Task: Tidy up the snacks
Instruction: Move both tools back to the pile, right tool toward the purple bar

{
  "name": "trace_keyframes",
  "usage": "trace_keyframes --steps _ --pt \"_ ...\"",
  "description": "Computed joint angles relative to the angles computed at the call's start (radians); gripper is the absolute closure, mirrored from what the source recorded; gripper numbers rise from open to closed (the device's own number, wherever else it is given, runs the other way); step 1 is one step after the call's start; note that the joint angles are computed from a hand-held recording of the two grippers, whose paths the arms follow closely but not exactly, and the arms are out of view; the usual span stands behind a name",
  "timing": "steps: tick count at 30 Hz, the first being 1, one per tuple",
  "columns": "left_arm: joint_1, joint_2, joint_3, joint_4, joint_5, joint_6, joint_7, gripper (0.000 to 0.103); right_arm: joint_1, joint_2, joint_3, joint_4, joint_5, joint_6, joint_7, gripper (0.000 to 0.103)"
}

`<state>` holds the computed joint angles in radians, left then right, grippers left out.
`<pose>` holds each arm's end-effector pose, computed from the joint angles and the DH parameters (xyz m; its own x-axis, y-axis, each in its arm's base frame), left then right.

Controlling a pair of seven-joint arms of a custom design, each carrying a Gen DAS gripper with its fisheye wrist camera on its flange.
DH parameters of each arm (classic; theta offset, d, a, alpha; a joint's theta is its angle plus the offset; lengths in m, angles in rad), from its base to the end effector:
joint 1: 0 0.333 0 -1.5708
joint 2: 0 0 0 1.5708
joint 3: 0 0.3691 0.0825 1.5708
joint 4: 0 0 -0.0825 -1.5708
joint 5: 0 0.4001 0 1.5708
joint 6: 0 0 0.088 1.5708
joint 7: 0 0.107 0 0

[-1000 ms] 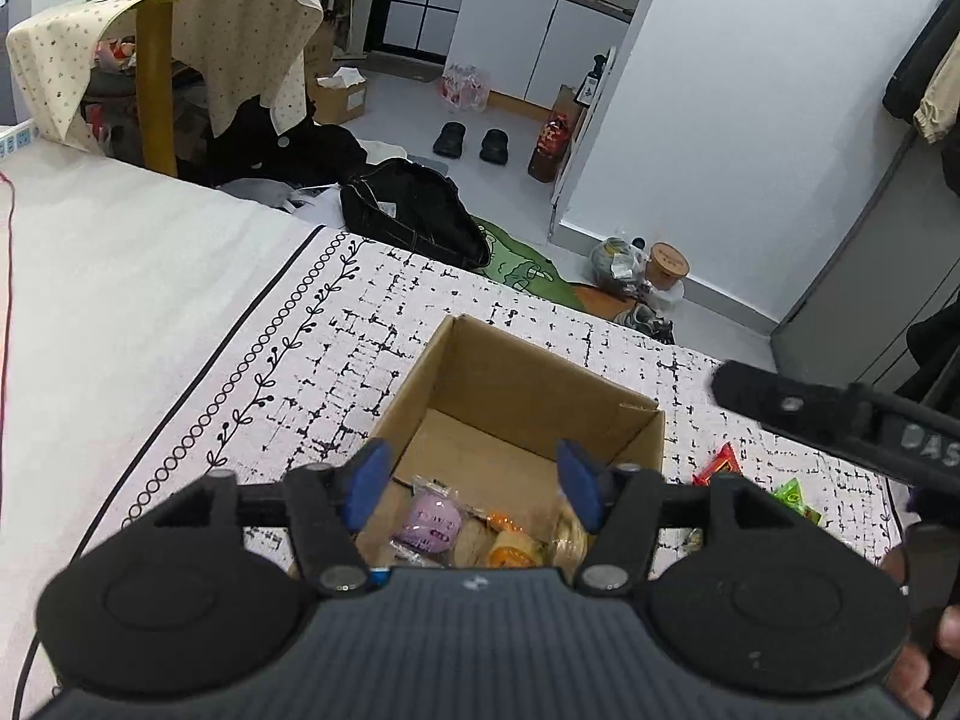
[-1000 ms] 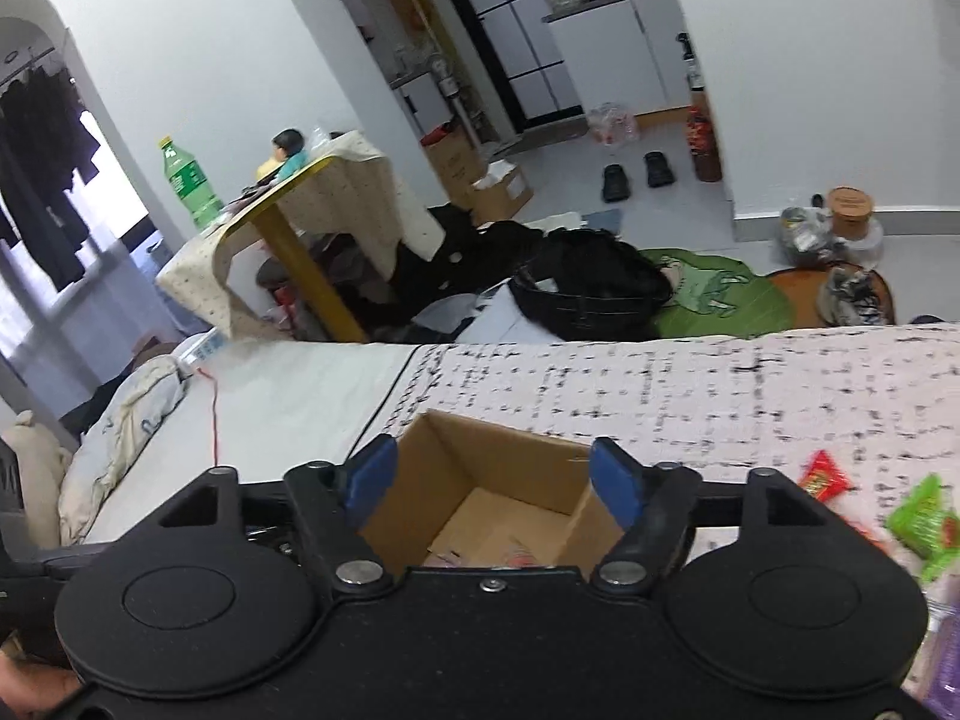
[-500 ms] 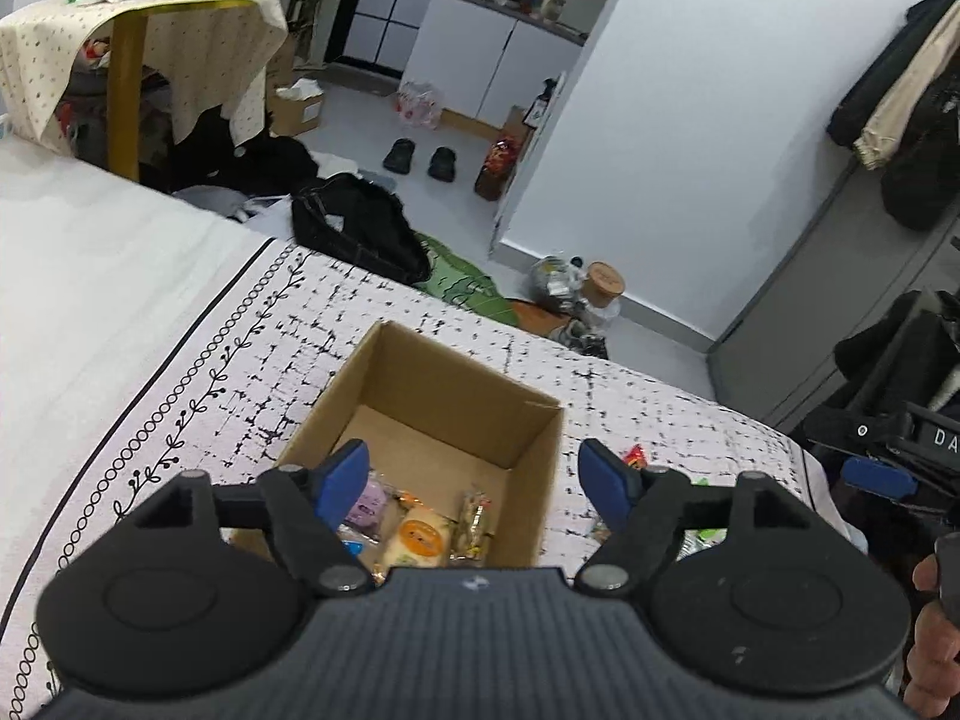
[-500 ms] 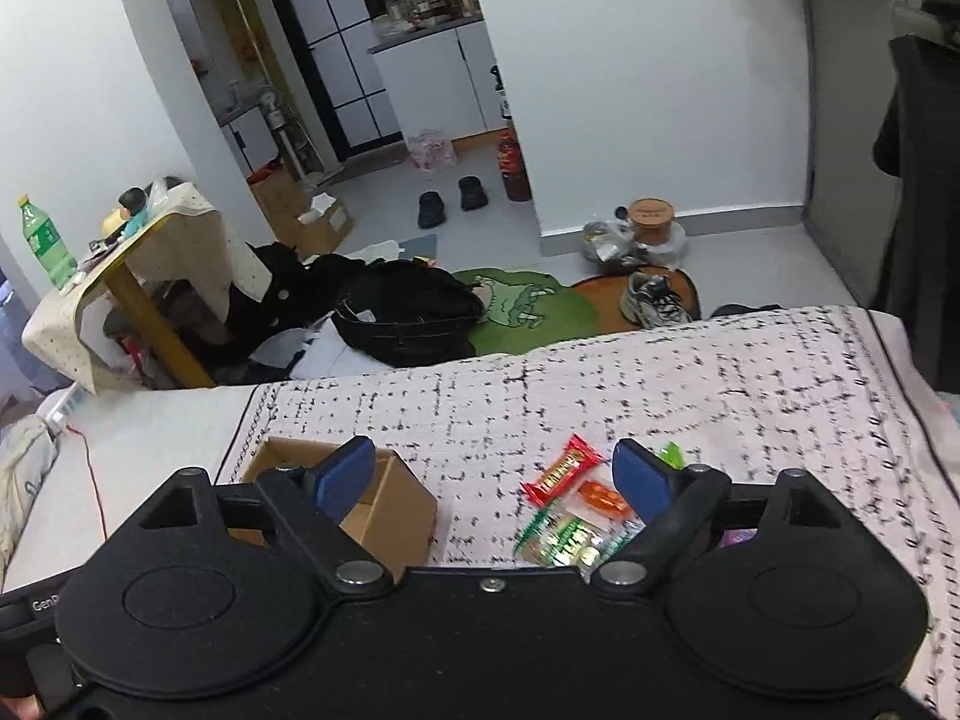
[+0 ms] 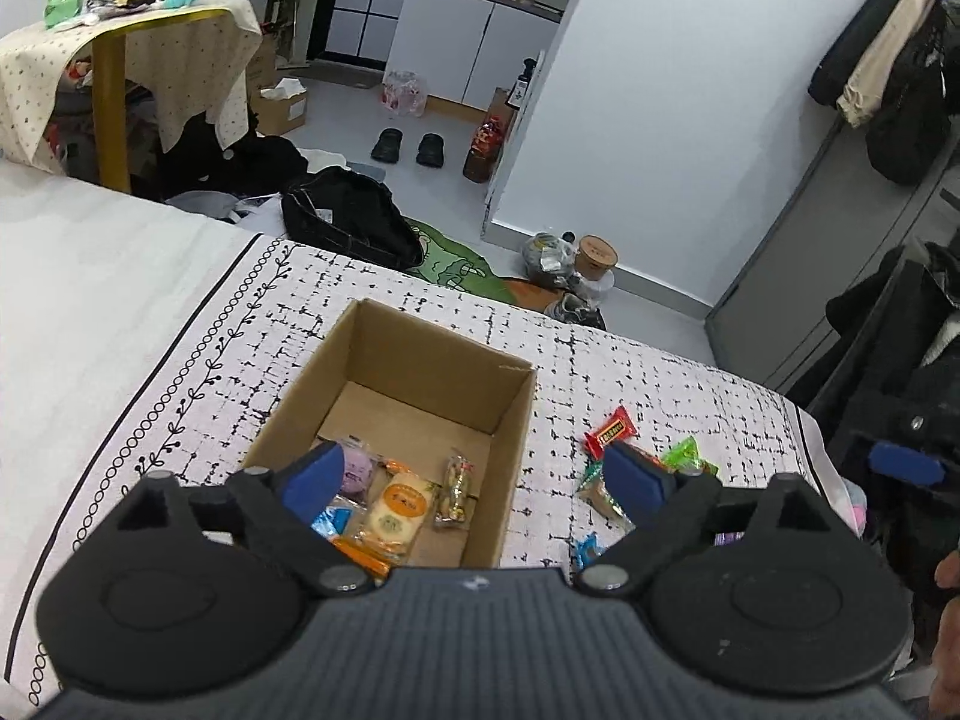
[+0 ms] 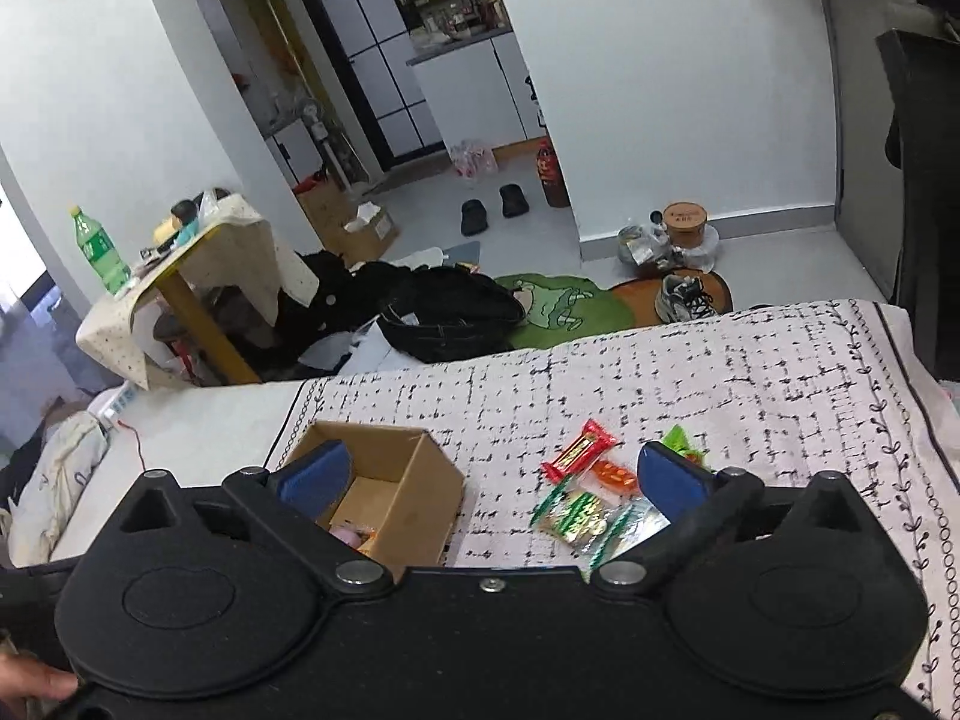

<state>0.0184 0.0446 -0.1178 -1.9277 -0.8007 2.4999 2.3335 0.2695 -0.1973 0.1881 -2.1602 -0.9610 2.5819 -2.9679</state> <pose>0.6259 -0.0565 0.5679 -0.4160 -0.8621 0.2892 -0.7397 0.1358 -0.6591 0.4762 0.2590 0.5888 -0.3858 -0.8542 -0.3487 -0.4630 0.5061 -0.7277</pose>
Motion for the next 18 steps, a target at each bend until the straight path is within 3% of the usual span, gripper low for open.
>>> trace_keyframes --steps 5,10,18 --pt "-0.019 -0.024 -0.009 -0.038 -0.006 0.036 0.006 0.000 -0.027 -0.061 -0.009 -0.080 -0.029 0.037 0.039 0.000" --pt "-0.049 -0.051 -0.019 -0.085 -0.038 0.078 0.041 0.000 -0.081 -0.127 0.004 -0.174 -0.104 0.090 0.130 0.000" --pt "-0.100 -0.067 -0.033 -0.137 -0.055 0.126 0.071 0.000 -0.142 -0.195 0.012 -0.287 -0.123 0.170 0.171 0.000"
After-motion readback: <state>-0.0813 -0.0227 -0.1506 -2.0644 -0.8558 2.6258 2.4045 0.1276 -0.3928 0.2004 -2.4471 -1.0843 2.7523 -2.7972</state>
